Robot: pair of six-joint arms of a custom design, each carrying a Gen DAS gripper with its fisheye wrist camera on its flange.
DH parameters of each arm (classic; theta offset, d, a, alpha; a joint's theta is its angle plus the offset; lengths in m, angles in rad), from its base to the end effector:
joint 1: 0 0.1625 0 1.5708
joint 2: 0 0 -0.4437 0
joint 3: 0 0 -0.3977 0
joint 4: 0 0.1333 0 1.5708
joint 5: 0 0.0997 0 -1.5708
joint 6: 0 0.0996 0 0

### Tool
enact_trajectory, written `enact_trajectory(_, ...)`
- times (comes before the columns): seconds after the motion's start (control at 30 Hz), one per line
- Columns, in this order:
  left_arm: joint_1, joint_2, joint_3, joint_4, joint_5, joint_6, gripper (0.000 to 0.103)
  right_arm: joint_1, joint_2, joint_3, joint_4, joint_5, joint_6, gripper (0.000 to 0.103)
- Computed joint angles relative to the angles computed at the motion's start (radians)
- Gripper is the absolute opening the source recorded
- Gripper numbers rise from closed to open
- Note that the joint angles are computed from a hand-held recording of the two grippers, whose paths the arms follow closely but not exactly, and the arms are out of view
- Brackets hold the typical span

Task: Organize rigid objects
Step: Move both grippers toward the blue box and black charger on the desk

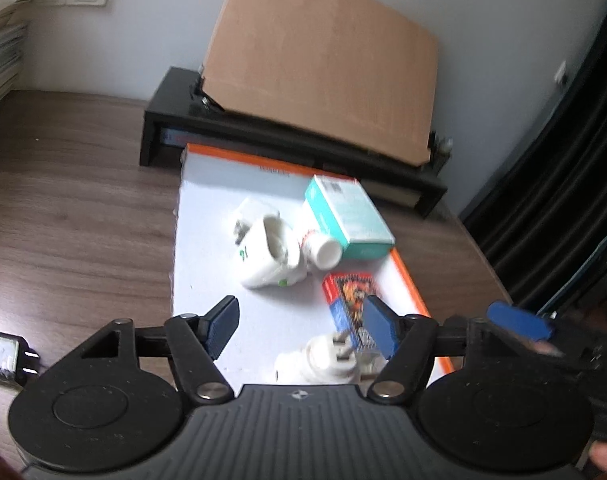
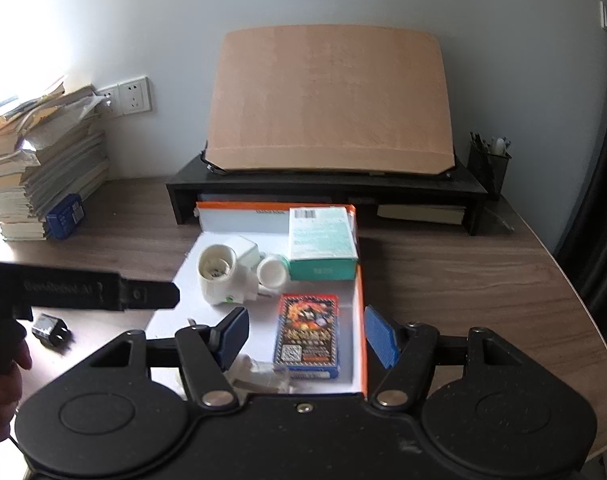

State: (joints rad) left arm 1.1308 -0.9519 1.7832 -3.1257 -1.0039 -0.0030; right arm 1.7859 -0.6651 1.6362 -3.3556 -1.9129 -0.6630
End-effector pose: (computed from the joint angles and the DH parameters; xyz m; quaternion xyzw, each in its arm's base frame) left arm -0.1103 -0.6729 0.2331 0.0980 0.8980 -0.3890 0.1805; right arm 0.2492 -0.6726 0.1160 0.3237 -0.8478 0.3455 0.2390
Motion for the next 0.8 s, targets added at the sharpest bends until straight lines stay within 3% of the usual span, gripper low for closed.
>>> enact_trajectory(0.37,0.017,-0.090,0.050,-0.081,0.125,-0.048,0.075,0.021,0.030,-0.040,0.080,0.080,-0.016,0.079)
enact_trajectory(0.8,0.067,-0.218,0.131,-0.096,0.322,-0.126,0.081,0.082,0.114,-0.112,0.292,0.190,-0.082,0.084)
